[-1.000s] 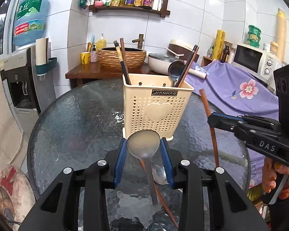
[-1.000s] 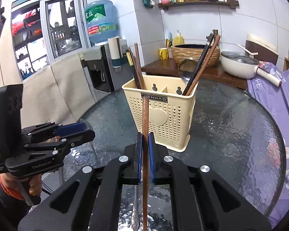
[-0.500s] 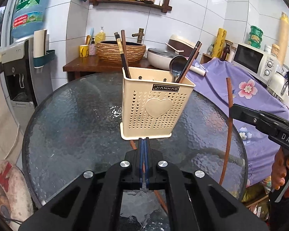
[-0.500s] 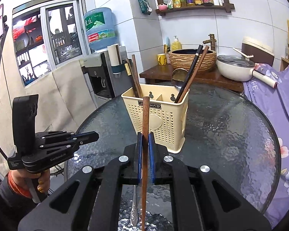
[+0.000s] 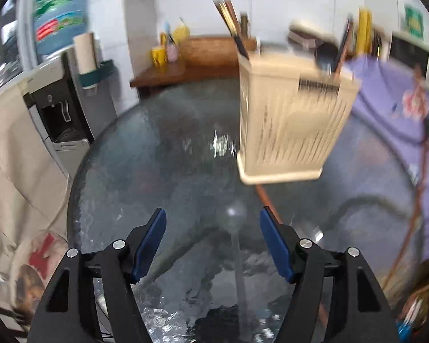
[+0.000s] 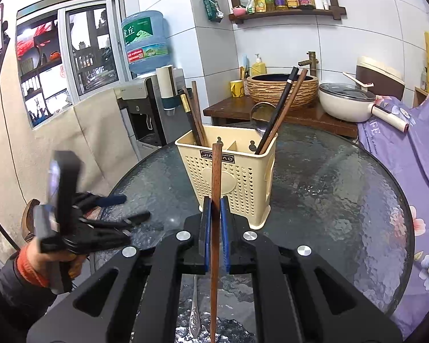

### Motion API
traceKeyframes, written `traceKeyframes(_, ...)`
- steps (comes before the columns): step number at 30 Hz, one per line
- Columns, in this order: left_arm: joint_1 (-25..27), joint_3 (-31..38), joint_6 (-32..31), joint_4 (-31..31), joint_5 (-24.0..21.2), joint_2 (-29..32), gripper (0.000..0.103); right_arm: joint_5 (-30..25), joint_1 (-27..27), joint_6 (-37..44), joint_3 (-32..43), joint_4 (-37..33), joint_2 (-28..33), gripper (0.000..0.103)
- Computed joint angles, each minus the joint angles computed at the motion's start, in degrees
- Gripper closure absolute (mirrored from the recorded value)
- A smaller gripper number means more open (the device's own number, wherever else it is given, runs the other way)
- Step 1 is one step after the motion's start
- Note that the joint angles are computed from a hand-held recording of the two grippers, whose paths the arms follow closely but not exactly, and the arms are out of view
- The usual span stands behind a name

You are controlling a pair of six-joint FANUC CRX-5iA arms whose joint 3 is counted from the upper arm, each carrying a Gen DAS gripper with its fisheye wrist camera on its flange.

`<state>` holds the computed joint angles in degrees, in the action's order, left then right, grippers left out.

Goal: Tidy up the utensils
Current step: 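Lift the grey spoon with the left tool while the right tool carries the chopstick over the holder, then lower the grey spoon into the holder with the left tool while the right tool lowers its chopstick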

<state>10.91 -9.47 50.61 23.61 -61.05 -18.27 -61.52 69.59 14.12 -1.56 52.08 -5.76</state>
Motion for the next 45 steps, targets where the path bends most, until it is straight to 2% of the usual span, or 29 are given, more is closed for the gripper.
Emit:
traceKeyframes(5, -5.4, 1.9, 5.0, -9.3, 0.5, 3.2, 0.039, 0.2, 0.0, -0.6, 0.0, 0.5, 0.1, 0.096)
traceKeyframes(10, -8.6, 3.8, 8.8, -14.0, 0.8, 5.5, 0.044, 0.0, 0.1, -1.0, -0.2, 0.8, -0.1, 0.096)
traceKeyframes(14, -9.2, 4.3, 10.0, -14.1, 1.2, 6.4, 0.055, 0.1, 0.1, -1.2, -0.5, 1.0, -0.2, 0.096)
traceKeyframes(16, -9.0, 4.8, 10.3, -13.1, 0.7, 7.1, 0.067, 0.1, 0.2, -1.4, -0.6, 1.1, -0.3, 0.096)
traceKeyframes(19, -9.2, 5.2, 10.6, -13.0, 0.7, 7.6, 0.068, 0.0, 0.4, -1.3, -0.4, 1.1, -0.3, 0.096)
traceKeyframes(25, -6.0, 3.1, 7.1, -5.6, 0.9, 6.1, 0.068, 0.0, 0.5, -1.5, -0.1, 1.8, -0.4, 0.096)
traceKeyframes(32, 0.8, -3.1, -5.1, 12.9, 1.5, -1.1, 0.068, 0.5, 1.0, -2.4, -0.8, 4.7, -1.3, 0.096)
traceKeyframes(35, 2.6, -5.0, -8.8, 18.2, 1.1, -3.4, 0.068, 0.5, 1.3, -2.3, -0.7, 5.5, -1.5, 0.096)
traceKeyframes(45, 2.7, -4.7, -11.2, 23.2, 0.2, -4.6, 0.068, -0.2, 1.8, -0.2, 2.0, 6.3, -0.5, 0.096)
